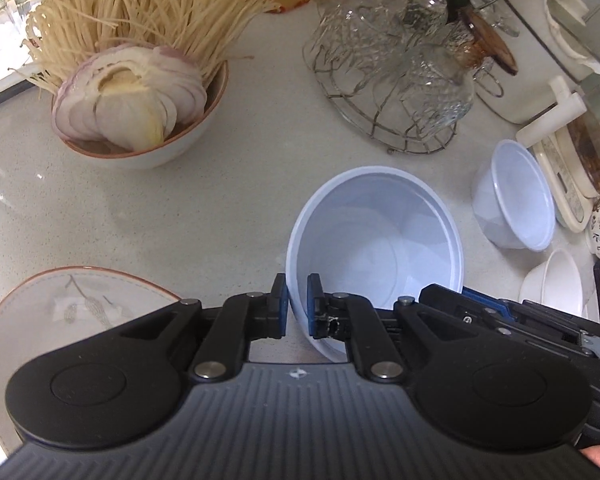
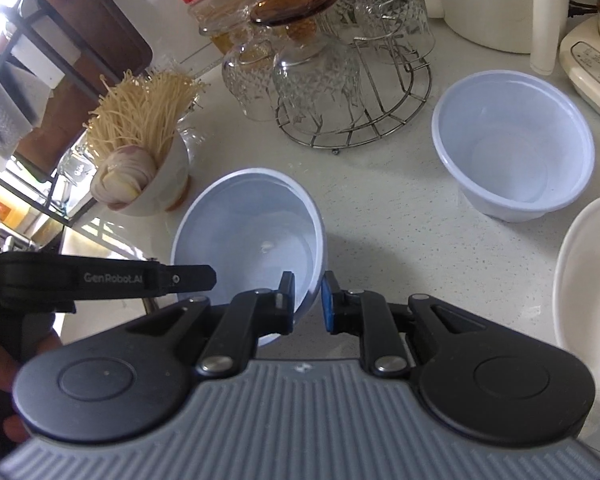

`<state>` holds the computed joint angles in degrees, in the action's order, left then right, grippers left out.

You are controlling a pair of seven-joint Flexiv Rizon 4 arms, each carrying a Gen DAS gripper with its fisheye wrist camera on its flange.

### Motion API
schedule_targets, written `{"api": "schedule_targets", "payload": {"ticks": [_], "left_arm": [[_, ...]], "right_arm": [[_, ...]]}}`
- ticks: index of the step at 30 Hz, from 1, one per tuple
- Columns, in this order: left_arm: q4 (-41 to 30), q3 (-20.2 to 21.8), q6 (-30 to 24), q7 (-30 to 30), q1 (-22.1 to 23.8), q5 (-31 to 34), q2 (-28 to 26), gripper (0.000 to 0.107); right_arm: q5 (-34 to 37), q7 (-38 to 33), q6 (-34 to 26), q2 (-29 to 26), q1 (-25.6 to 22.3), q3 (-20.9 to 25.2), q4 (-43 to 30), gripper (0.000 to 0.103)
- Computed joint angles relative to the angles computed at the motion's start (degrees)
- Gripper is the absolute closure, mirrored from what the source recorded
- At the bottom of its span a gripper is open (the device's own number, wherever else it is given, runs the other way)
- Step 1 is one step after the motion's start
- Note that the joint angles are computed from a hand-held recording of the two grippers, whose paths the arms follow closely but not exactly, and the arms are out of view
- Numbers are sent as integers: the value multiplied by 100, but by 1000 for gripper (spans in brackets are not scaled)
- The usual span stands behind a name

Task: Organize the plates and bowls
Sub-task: 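Lift the plastic bowl and carry it toward the leaf-pattern bowl, then lower the plastic bowl and open both grippers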

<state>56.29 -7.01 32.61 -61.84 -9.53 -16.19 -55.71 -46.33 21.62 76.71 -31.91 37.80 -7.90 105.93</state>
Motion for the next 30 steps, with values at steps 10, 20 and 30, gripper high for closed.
{"api": "schedule_targets", "payload": {"ticks": [10,20,30], "left_arm": [[-162,24,-103,-210,-32,6,-99,91],[249,-65,258,-40,110,-103,170,56],[906,-397,603,734,381,-542,766,56]], "right_arm": [[-273,567,211,-74,172,-337,40,84],[-1566,2063,181,141,350,-787,226,38],[-2143,2395,-919,577,58,-168,223,38]]}}
